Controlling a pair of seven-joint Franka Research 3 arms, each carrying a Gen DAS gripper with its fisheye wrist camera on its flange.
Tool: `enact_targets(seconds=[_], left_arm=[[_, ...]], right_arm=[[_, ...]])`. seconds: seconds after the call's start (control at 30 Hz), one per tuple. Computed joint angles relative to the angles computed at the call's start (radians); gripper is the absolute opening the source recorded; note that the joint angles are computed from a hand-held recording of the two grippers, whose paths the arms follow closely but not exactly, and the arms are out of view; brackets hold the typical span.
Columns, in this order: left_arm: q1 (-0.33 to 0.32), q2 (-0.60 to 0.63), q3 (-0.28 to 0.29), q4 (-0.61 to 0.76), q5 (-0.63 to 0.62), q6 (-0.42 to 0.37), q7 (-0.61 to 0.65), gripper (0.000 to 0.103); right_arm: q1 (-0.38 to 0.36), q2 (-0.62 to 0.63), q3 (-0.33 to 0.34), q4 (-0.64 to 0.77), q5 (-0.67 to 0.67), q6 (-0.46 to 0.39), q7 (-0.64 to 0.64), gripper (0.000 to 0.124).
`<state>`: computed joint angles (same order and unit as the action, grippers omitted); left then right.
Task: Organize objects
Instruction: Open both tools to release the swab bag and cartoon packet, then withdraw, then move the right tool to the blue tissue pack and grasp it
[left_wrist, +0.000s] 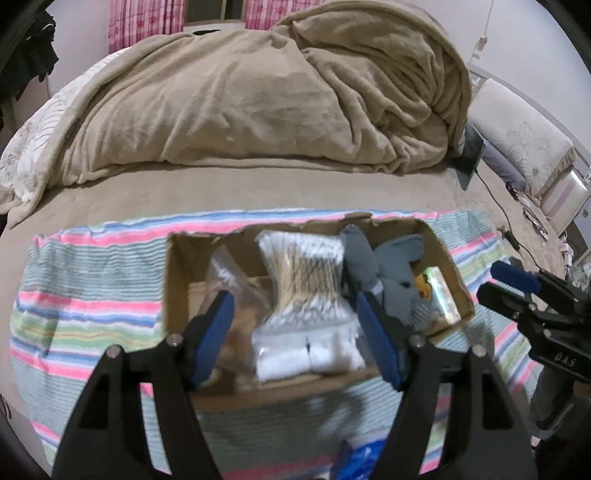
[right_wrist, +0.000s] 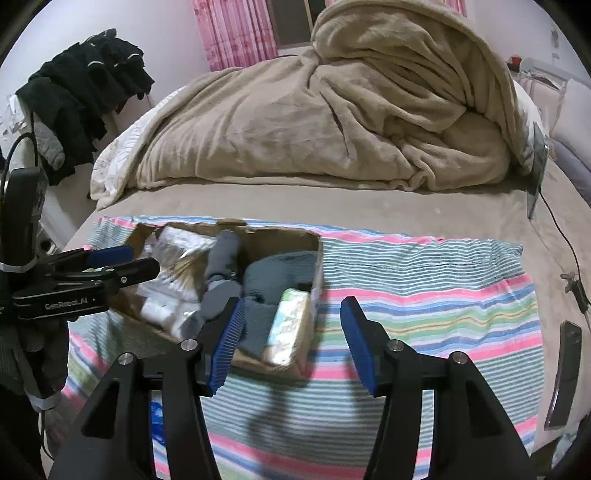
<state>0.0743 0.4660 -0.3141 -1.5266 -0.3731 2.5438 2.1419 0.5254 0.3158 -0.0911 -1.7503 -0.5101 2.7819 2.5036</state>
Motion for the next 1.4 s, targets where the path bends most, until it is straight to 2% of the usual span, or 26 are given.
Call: enact_targets(seconds=[0.17, 0.27, 0.47, 0.57, 0.73, 1.4], left_arm=[[0.031, -0.066, -0.008, -0.083, -0.054, 0.026, 0.041, 0.071], [0.045, -0.109, -0.007, -0.139, -0.100, 0.038, 0.079, 0.071], [0.053, -0.184, 0.019, -0.240, -0.188, 0.054, 0.148, 0.071], [0.047, -0.209, 0.039, -0.277, -0.216, 0.060, 0.165, 0.077], [0.047, -0.246, 0.067, -0.337, -0.266, 0.063, 0.196, 0.078], [0.043, -0.321, 0.144, -0.494, -0.369, 0.056, 0.286, 0.081]], right_arm=[[0.016, -0.014, 0.007, -0.005, -0.014, -0.006, 0.013, 0.059], [0.023, -0.021, 0.014, -0.008, -0.025, -0.005, 0.021, 0.073], [0.033, -0.026, 0.031, -0.007, -0.031, -0.015, 0.030, 0.073], [0.036, -0.022, 0.041, -0.004, -0.023, -0.021, 0.024, 0.073], [0.045, -0.013, 0.058, -0.003, 0.008, -0.031, 0.004, 0.073], [0.093, 0.063, 0.093, 0.025, 0.158, -0.087, -0.100, 0.073]])
